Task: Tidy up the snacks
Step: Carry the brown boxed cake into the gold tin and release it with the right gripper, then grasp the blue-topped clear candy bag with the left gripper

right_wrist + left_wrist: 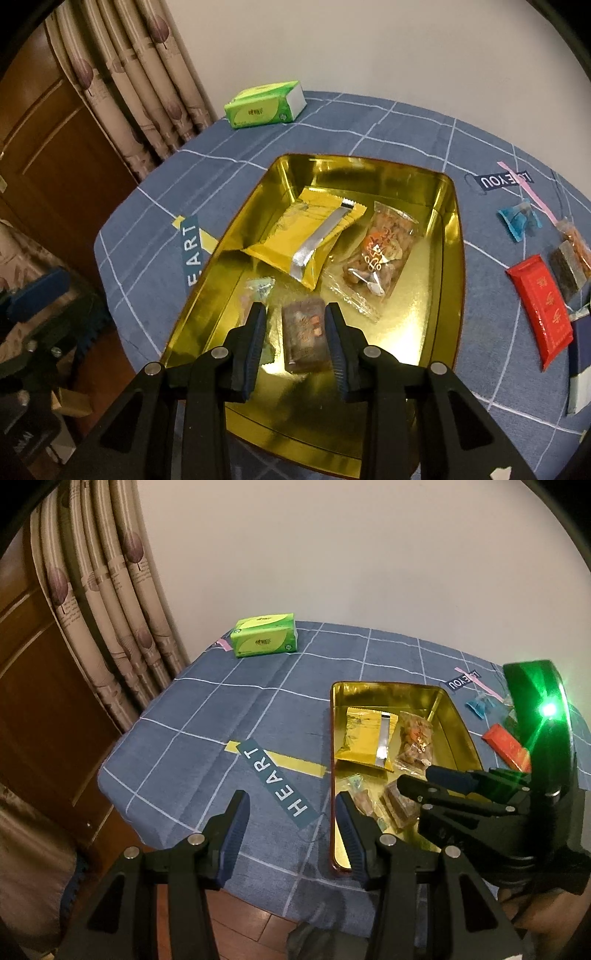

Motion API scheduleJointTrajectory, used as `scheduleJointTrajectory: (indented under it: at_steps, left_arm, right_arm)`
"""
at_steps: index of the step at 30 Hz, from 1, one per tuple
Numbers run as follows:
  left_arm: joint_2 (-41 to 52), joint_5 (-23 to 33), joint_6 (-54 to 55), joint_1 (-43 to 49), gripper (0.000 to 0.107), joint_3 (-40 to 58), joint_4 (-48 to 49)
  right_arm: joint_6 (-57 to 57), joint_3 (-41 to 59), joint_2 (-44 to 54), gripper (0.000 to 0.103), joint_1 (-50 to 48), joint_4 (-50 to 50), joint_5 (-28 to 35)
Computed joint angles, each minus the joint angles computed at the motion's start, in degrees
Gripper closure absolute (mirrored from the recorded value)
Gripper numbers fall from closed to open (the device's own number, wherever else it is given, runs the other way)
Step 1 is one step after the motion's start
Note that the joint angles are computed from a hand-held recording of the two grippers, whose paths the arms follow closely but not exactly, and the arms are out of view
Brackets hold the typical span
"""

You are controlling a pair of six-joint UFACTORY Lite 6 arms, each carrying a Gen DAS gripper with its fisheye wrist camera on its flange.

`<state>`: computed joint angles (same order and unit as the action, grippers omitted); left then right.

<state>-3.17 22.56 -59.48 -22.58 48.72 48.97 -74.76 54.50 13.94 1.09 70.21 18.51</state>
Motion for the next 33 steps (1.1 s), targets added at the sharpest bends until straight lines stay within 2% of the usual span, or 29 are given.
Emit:
scheduleJointTrajectory:
  at_steps: [3, 7, 12, 17, 22, 27, 29, 31, 33]
  left_arm:
    - [-0.06, 0.18, -0.47, -0.08, 0.058, -0.04, 0.62]
    - [0.35, 0.08, 0.93, 0.03, 0.058, 0.18, -0.86]
    - [0.33, 0.65, 0.19, -0.75, 0.058, 0.06, 0.00]
    - [0.24, 1.08, -0.74, -2.06, 0.058, -0.37, 1.15]
    - [1.06, 1.86, -0.25, -4.74, 0.058, -0.11, 1.55]
    - [1.44, 0.74, 2.22, -7.51, 0.058, -0.21, 0.99]
    - [1.94, -0.68, 8.44, -7.79, 0.058, 0.27, -4.68]
    - [2.70, -1.69, 15.52, -8.04, 0.058, 1.03, -11.33]
    - [3.50, -1.65, 18.14, -9.27, 0.058, 2.09, -14.02]
  right_arm:
    - [-2.97, -1.48, -2.08, 0.072, -0.87, 3.22, 0.68]
    - [-13.70, -7.10, -8.36, 0.072, -6.06, 14.43, 4.33]
    - [-20.83, -14.49, -14.56, 0.072, -19.80, 18.54, 11.18]
    - [-30.00, -17.85, -14.05, 0.072, -37.28, 19.46, 13.84]
    - [-37.18, -12.53, -4.35, 0.071, -53.92, 19.32, 12.21]
    - [-40.51, -3.65, 4.46, 0.070, -61.65, 19.85, 8.47]
    - [-40.94, 0.53, 7.86, 0.070, -63.01, 19.58, 6.72]
    - [-39.41, 4.29, 10.63, 0.060, -63.90, 17.94, 5.64]
    - [-34.62, 9.33, 14.43, 0.053, -64.13, 13.93, 4.02]
